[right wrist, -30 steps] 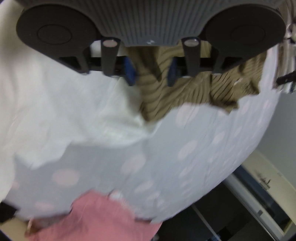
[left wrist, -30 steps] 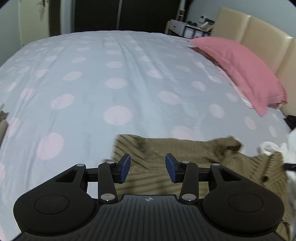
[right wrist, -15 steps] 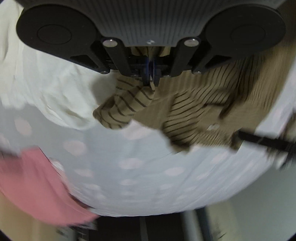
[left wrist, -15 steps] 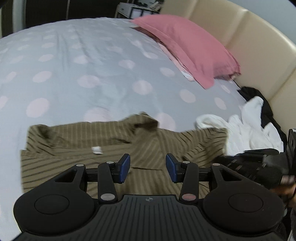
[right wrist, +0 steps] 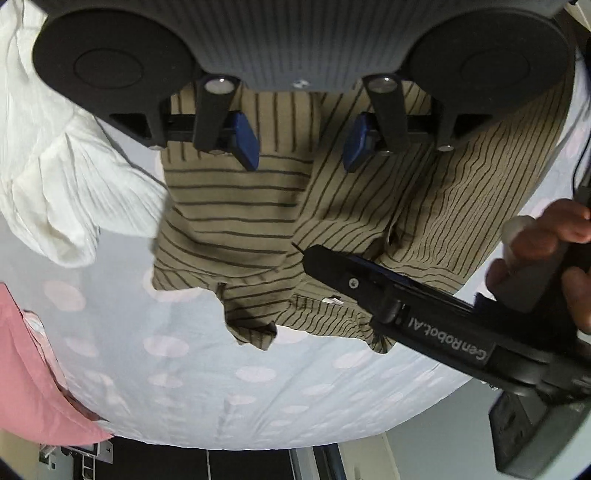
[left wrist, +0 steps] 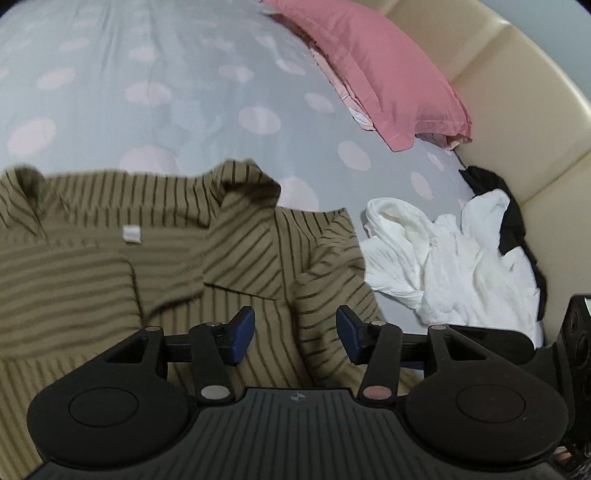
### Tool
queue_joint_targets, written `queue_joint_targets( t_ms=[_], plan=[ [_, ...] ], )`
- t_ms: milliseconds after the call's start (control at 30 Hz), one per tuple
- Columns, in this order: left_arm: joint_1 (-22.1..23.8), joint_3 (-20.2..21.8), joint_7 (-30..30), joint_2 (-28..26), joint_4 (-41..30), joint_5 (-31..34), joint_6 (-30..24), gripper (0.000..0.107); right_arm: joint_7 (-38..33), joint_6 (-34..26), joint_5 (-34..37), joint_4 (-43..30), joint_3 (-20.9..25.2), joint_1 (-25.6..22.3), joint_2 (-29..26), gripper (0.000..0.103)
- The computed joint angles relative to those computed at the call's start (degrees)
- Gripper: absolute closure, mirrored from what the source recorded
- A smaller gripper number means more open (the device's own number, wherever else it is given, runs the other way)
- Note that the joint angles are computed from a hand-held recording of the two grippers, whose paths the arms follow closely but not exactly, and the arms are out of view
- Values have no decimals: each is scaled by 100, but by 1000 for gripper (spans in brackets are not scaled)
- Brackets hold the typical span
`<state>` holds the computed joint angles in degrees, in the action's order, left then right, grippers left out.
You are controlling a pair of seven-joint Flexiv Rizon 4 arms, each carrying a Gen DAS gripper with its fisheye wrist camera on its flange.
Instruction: Fold clothes
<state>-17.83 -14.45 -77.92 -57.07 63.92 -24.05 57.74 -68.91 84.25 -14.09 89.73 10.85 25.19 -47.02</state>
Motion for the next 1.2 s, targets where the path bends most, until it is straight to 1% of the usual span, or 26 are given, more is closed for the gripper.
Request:
queue_joint_targets(
  t_ms=[33, 100, 233, 300, 367, 400, 433, 467, 500, 533, 600, 767, 967, 1067, 1100, 1200],
  plan=[
    [20, -66, 3, -39, -19, -60, 1, 57, -17, 2, 25, 25, 49, -47, 12, 49],
    [-27, -45, -66, -119, -133, -73, -36, 56, -29, -103, 47, 25, 80, -96, 31, 49],
    [-239, 210, -525, -379, -593, 61, -279, 56, -103, -167, 114, 153, 153, -206, 146, 48],
    [-263, 178, -696, -494, -727, 37, -293, 56, -114, -213, 93, 280, 59, -175, 261, 48],
    [-303, 177, -831, -594, -871, 48, -333, 60, -93, -193, 60, 512, -64, -112, 432, 47],
    [-341, 208, -916, -656, -979, 75, -379, 65, -102, -123, 66, 694, -70, -125, 554, 47],
    [-400, 283, -1044, -734, -1134, 126, -451, 76, -109, -110, 77, 791, -57, -165, 627, 47],
    [-438, 326, -1144, -811, -1280, 165, -522, 82, -116, -101, 91, 904, -42, -210, 716, 47],
    [-489, 402, -1275, -887, -1436, 225, -582, 93, -125, -94, 107, 1015, -26, -257, 804, 46],
    [-528, 463, -1387, -923, -1516, 290, -570, 101, -136, -90, 123, 1123, -7, -305, 891, 46],
    [-535, 449, -1468, -951, -1572, 352, -478, 106, -159, -37, 112, 1423, -38, -334, 1102, 46],
    [-513, 354, -1291, -850, -1557, 465, -404, 107, -219, -213, 231, 2273, 125, -563, 1789, 46],
    [-586, 479, -1325, -776, -1645, 601, -490, 107, -235, -786, 709, 3359, 568, -761, 2677, 47],
    [-646, 589, -1491, -810, -1796, 688, -600, 107, -271, -1276, 1066, 3810, 763, -754, 3073, 51],
    [-664, 615, -1537, -815, -1833, 719, -633, 107, -330, -1472, 1320, 3904, 874, -792, 3189, 52],
    [-714, 677, -1634, -817, -1911, 829, -684, 107, -226, -1863, 1881, 4038, 935, -712, 3329, 55]
  ],
)
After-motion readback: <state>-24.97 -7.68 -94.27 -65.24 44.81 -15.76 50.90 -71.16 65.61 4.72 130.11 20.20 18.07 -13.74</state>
